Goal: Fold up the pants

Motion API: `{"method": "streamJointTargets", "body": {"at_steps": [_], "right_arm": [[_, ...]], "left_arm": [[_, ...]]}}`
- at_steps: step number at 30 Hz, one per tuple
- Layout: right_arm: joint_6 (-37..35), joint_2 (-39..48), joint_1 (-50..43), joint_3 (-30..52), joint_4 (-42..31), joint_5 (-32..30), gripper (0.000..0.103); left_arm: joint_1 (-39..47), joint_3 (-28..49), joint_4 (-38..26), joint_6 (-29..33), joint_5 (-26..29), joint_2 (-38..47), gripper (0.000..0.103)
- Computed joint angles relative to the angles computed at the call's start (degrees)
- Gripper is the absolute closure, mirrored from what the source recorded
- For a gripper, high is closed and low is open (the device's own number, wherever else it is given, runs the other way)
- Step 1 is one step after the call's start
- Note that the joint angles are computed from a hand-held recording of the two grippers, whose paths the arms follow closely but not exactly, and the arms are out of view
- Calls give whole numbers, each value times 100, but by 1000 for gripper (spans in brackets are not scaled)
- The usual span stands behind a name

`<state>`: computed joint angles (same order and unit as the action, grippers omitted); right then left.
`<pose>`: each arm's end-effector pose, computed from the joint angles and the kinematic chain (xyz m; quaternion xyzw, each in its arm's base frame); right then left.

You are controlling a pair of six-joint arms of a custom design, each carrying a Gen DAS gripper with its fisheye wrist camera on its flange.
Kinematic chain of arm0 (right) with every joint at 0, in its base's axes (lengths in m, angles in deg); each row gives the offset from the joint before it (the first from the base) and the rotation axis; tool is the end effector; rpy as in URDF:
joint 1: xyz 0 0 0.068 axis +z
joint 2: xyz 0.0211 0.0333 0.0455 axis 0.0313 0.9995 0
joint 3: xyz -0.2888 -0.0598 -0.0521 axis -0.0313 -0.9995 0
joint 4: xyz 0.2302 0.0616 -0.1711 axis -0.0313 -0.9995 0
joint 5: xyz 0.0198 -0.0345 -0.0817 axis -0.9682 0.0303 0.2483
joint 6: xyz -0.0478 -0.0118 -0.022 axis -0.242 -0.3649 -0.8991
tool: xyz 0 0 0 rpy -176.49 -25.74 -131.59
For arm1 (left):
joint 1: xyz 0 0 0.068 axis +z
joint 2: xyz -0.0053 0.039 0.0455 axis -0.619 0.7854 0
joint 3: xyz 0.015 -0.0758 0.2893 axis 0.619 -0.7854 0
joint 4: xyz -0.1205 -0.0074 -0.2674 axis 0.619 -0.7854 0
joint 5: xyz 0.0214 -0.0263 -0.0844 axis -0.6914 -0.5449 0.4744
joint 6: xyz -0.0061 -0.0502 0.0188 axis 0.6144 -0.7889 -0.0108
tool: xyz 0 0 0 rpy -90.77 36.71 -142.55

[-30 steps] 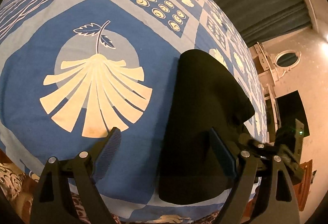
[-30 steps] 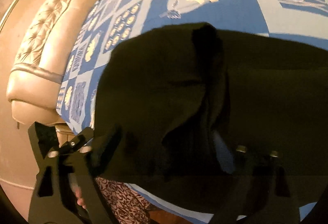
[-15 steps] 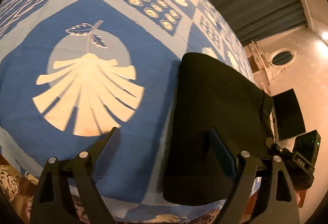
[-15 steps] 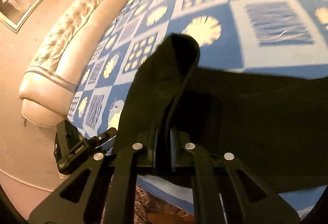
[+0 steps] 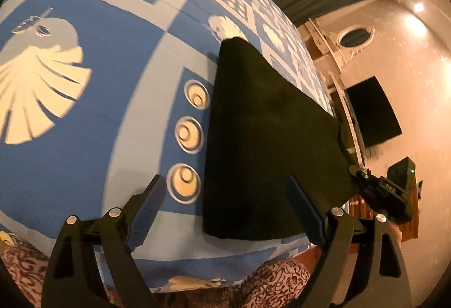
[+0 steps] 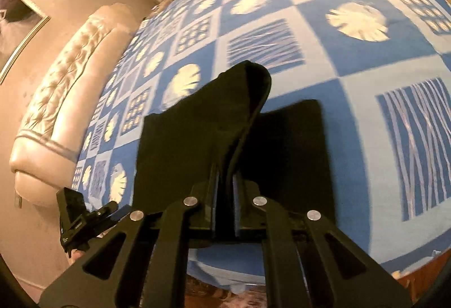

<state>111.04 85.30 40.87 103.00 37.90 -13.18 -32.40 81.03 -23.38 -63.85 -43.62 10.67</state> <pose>0.2254 0.1761 0.2193 0.2181 0.9078 0.2280 0.2762 0.2903 0.0041 0.1272 0.0259 0.9112 -0.3731 0.1726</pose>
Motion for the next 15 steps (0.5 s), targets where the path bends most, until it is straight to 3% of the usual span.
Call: {"method": "streamJointTargets", "body": {"at_steps": [9, 15], "right_arm": [[203, -466, -421, -1171, 661, -441, 96], [316, -586, -519, -1522, 1048, -602, 96]], "left_arm": [[-253, -78, 322, -304, -123, 218, 18], [-234, -121, 426, -314, -79, 305, 18]]}}
